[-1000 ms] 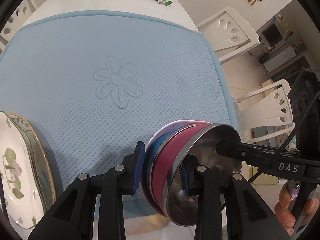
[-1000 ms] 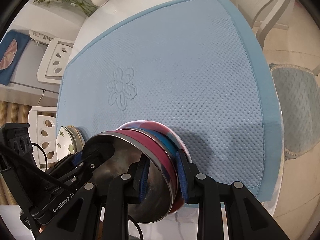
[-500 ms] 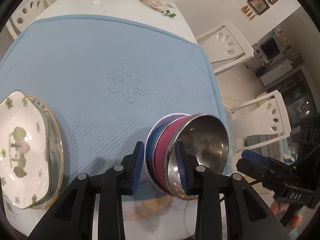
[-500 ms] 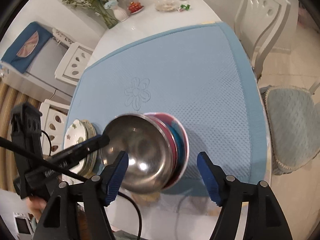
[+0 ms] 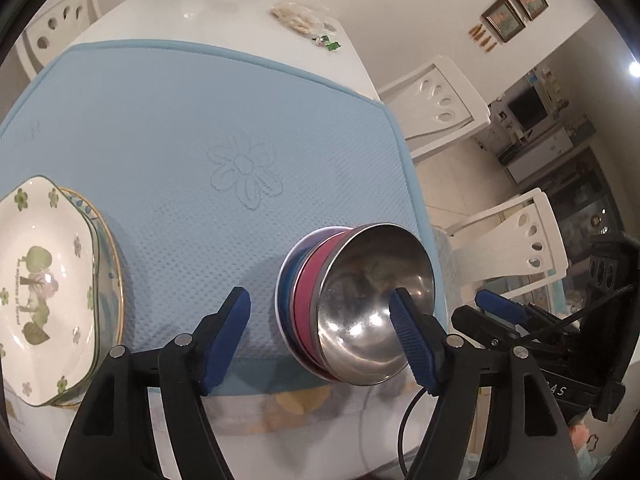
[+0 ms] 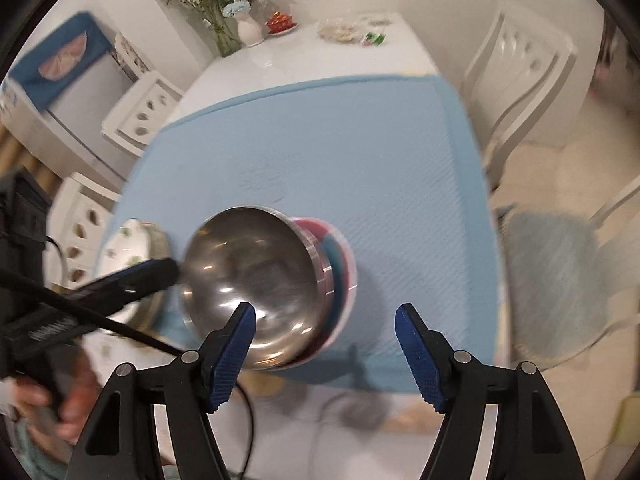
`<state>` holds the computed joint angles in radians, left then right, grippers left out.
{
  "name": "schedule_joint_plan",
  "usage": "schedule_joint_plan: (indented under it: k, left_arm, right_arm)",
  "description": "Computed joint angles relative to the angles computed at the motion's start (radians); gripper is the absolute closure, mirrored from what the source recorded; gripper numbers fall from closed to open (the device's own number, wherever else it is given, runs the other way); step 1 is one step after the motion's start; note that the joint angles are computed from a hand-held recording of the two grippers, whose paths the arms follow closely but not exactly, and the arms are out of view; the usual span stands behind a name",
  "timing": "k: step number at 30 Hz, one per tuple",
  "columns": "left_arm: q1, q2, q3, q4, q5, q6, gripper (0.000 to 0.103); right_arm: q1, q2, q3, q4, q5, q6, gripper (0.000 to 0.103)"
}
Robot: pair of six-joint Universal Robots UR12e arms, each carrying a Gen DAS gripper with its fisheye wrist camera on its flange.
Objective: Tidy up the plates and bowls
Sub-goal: 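Grip the rims of the nested bowl stack with both tools, then lift the nested bowl stack and carry it toward the plate stack with both tools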
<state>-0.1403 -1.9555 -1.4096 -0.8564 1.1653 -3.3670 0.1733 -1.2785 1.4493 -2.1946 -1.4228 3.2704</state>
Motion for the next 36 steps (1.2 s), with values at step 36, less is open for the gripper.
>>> schedule_joint_plan:
  k: [36]
  left_arm:
    - [0.013,-0.034,-0.015,-0.075,-0.100,-0.126,0.008]
  right_arm:
    - [-0.021,0.054,-0.036,0.128,0.111,0.013,0.033]
